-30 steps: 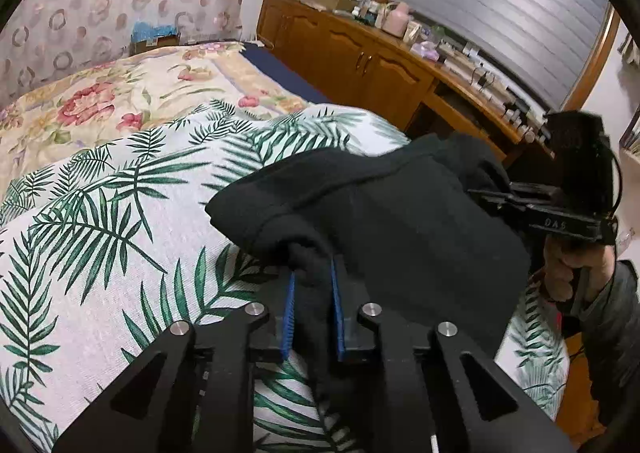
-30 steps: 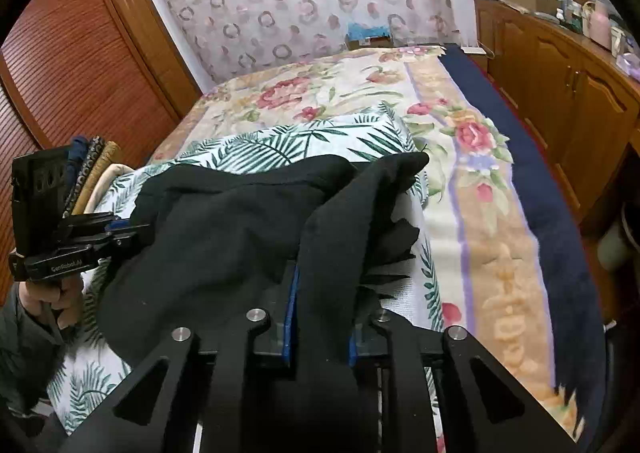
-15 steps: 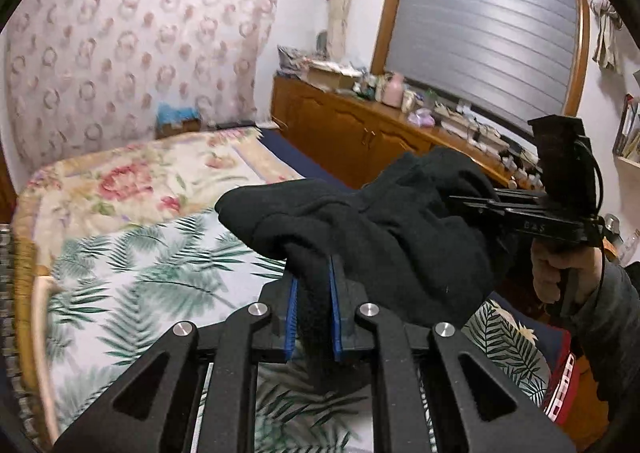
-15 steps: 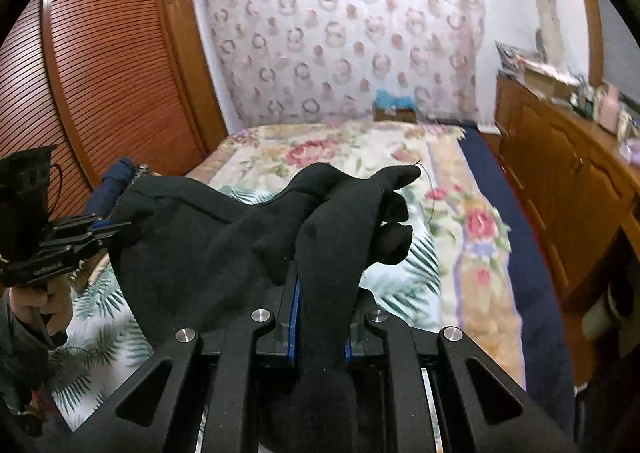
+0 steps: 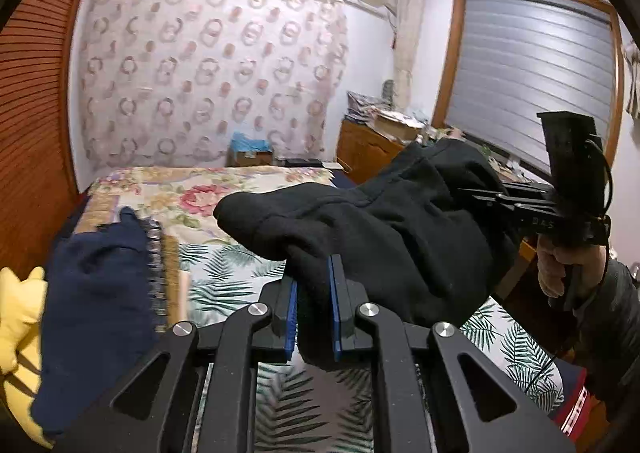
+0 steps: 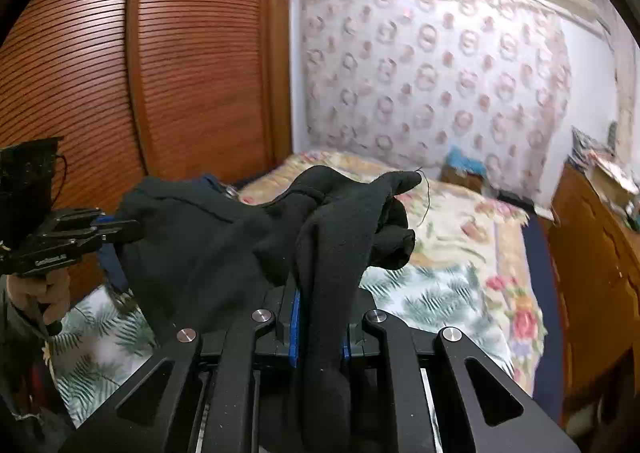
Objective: Fold small clothes
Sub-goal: 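Carry the shirt with both tools onto the folded clothes stack, release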
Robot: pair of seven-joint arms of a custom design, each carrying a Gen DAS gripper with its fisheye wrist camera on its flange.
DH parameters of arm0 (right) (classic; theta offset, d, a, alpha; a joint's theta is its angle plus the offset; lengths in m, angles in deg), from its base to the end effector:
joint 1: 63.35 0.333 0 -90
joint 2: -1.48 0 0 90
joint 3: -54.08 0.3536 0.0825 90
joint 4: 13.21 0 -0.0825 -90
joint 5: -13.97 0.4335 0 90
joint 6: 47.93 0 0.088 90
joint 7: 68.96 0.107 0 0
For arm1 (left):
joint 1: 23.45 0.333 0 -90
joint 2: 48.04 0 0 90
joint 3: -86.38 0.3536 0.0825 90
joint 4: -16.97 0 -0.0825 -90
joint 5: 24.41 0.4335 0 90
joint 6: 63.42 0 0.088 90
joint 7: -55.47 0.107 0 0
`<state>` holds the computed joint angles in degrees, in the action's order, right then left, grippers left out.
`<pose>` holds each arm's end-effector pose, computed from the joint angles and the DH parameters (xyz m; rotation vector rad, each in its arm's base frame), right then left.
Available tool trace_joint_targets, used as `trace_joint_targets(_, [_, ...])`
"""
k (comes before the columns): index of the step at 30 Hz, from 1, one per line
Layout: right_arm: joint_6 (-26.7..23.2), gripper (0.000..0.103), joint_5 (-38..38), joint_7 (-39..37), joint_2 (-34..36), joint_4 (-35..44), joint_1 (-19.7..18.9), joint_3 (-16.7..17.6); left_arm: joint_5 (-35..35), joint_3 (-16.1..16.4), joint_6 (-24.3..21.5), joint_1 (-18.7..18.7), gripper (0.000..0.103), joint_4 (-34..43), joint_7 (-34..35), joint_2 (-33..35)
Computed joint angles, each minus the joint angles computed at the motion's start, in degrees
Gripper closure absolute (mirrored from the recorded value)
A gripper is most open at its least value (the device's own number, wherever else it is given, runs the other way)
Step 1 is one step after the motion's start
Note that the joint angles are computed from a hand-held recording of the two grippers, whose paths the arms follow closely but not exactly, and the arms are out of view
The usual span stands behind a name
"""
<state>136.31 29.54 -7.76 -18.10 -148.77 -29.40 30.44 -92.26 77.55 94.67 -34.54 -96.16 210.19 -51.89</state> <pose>0.5247 0.0441 0.5972 -1.7086 1.2189 -0.9024 0.6000 -0.1790 0.5972 -1.1941 2.1059 -1.4284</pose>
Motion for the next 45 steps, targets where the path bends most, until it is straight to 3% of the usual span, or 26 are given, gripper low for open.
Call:
trace_joint_targets(4, [-0.7,0.088,1.5,-3.8,-1.7,-0.6,7.0,-7.3,1.5,0.2,-0.6,0.4,0.089,0.3,-1.0,0.0])
trace_joint_targets(8, [-1.5,0.088,2.6,-5.8,-1.2,0.2,7.2,-7.8,-0.7,0.5,-0.2,0.3,0.089,0.1,1.1,-0.7])
trace_joint_targets(11, [-2.1,0.088,3.5,-7.4,-1.3,1.6,5.8,-5.6,-2.7,1.2,-0.1,0.5,0.089,-0.6,3.0,-2.1])
trace_joint_targets(13, [-2.6,0.088,3.0,-6.9,-2.0,1.6,3.0,-1.6,-3.6,1.6,0.5,0.4,0.089,-1.3,3.5,-3.3])
trace_joint_targets(19, [-5.6,0.088,4.6,-14.4,-2.0,5.8,7.4,-2.4,-5.3,3.7,4.6,-0.4,0.089,-5.5,4.3,-9.0])
trace_joint_targets(23, [-7.5,0.088,8.3,-21.3,-1.0,9.4,13.2,-4.8,-4.4,5.9,7.5,-1.3,0.089,-9.0,3.2,-13.1])
trace_joint_targets(28, [-12.4,0.088,16.0,-33.2,-0.5,14.8,23.1,-11.9,0.1,7.6,11.7,-2.0,0.089,-12.6,-0.9,-16.8])
trace_joint_targets(33, [-22.5,0.088,25.9,-41.8,8.9,24.8,27.7,-18.9,5.4,9.6,13.9,-2.0,0.089,-16.5,-6.3,-18.1])
trace_joint_targets(36, [-30.2,0.088,32.6,-45.7,19.1,32.6,26.3,-21.6,9.8,10.4,13.6,-1.0,0.089,-17.2,-11.5,-15.8])
trace_joint_targets(38, [-35.1,0.088,36.0,-46.6,25.9,38.1,23.0,-21.5,12.6,11.1,13.3,-0.6,0.089,-16.5,-14.6,-13.0])
trace_joint_targets(41, [-41.6,0.088,40.4,-46.9,36.6,48.7,15.9,-19.4,14.4,12.2,13.0,-0.6,0.089,-14.3,-17.0,-8.2])
trace_joint_targets(45, [-47.9,0.088,42.2,-43.9,48.3,64.5,6.4,-15.3,14.2,10.6,12.7,1.6,0.089,-11.4,-17.5,-3.5])
